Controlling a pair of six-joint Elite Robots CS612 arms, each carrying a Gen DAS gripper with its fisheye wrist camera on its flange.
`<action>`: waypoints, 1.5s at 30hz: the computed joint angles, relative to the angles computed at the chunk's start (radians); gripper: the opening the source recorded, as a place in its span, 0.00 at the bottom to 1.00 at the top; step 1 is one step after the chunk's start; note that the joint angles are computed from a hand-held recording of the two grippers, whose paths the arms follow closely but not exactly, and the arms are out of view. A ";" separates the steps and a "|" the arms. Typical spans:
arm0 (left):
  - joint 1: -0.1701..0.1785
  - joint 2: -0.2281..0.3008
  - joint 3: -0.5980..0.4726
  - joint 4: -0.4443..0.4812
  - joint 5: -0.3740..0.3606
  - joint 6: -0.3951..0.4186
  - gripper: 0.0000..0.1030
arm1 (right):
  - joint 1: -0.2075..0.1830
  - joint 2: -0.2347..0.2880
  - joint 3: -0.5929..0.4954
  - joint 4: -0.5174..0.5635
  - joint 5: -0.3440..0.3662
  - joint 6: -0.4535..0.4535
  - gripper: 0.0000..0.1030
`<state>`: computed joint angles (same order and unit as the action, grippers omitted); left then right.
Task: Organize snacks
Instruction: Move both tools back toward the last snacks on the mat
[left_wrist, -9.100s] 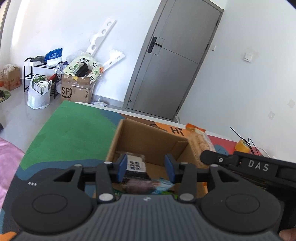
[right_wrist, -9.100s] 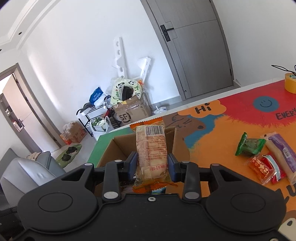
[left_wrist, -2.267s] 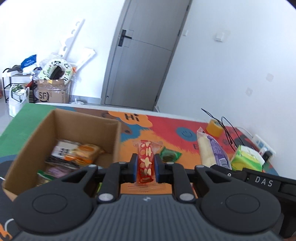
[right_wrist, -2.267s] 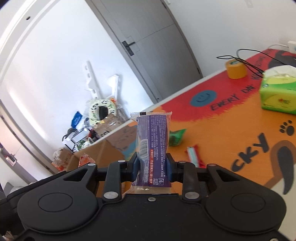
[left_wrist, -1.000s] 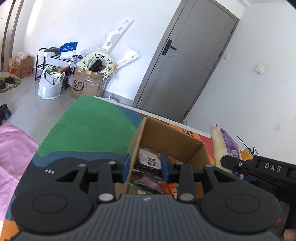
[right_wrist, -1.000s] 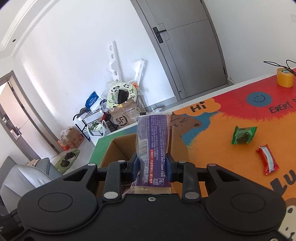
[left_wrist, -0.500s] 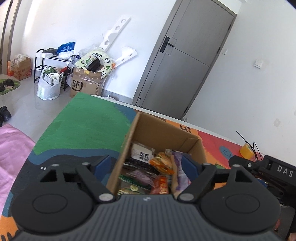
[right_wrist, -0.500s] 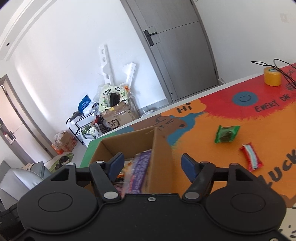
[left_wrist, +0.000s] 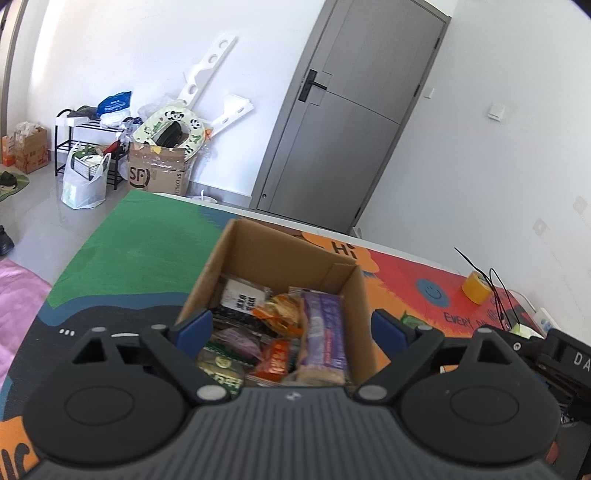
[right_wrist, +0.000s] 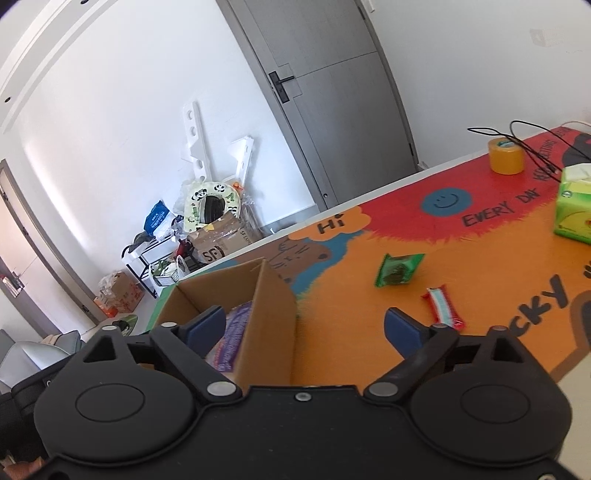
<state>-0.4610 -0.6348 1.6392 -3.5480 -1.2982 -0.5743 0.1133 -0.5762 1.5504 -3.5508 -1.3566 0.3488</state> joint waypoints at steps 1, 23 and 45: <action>-0.003 0.000 -0.002 0.002 -0.002 0.004 0.90 | -0.003 -0.002 0.006 -0.002 0.003 0.000 0.92; -0.051 0.036 -0.078 0.041 -0.104 0.069 0.93 | -0.090 -0.020 0.092 -0.069 0.008 0.056 1.00; -0.066 0.122 -0.281 0.231 -0.123 0.164 0.73 | -0.125 0.043 -0.004 0.086 0.055 0.071 0.69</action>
